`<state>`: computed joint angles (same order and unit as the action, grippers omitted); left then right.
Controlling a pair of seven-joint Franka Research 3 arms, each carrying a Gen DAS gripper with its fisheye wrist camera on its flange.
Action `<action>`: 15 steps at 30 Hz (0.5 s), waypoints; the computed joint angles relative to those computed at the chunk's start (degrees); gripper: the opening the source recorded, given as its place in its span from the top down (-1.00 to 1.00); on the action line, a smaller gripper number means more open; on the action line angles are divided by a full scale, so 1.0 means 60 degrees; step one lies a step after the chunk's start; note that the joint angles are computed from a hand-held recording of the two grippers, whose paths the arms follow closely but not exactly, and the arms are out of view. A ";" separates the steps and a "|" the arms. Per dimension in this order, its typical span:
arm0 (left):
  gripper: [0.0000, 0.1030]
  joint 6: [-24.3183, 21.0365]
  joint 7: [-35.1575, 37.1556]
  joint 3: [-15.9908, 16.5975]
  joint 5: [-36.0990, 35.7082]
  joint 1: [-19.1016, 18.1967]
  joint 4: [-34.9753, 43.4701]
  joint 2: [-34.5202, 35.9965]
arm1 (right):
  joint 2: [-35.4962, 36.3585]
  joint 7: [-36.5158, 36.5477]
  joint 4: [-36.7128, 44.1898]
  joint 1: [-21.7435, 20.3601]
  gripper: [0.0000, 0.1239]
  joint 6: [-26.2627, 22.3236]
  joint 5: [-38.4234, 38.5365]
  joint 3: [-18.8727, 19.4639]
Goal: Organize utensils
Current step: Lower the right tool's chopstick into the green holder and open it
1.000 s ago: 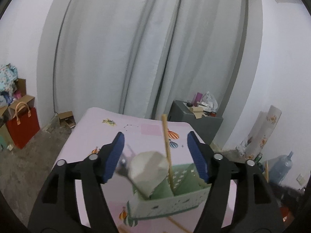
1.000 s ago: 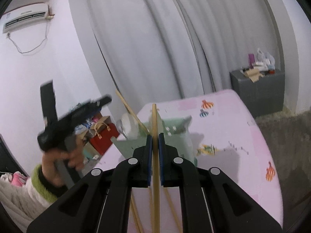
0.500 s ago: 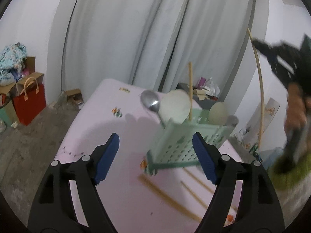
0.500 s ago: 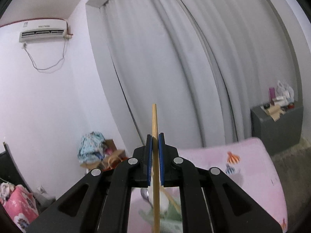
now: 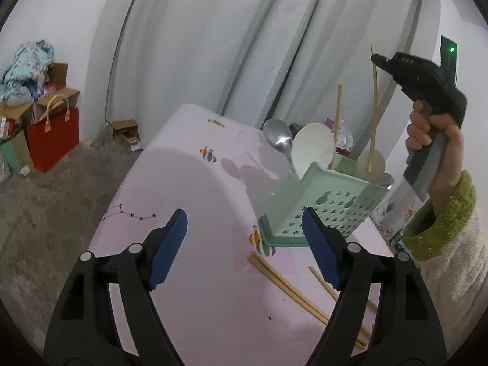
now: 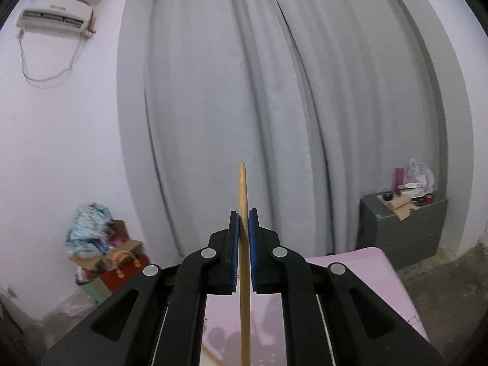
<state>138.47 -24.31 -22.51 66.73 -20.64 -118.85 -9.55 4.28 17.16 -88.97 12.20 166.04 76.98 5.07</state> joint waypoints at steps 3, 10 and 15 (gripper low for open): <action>-0.43 0.0091 -0.0180 0.0025 -0.0011 0.0020 -0.0164 -0.0082 | 0.0193 0.0387 0.0004 0.0080 0.89 0.0406 -0.0547 0.0047; -0.43 0.0210 -0.0358 0.0023 -0.0048 0.0129 -0.0356 -0.0206 | 0.0083 0.0887 -0.0510 -0.0006 0.89 0.0552 -0.1137 0.0117; -0.43 0.0135 -0.0391 -0.0025 -0.0082 0.0148 -0.0312 -0.0207 | -0.0307 0.1194 -0.1050 -0.0070 0.88 0.0111 -0.1482 -0.0076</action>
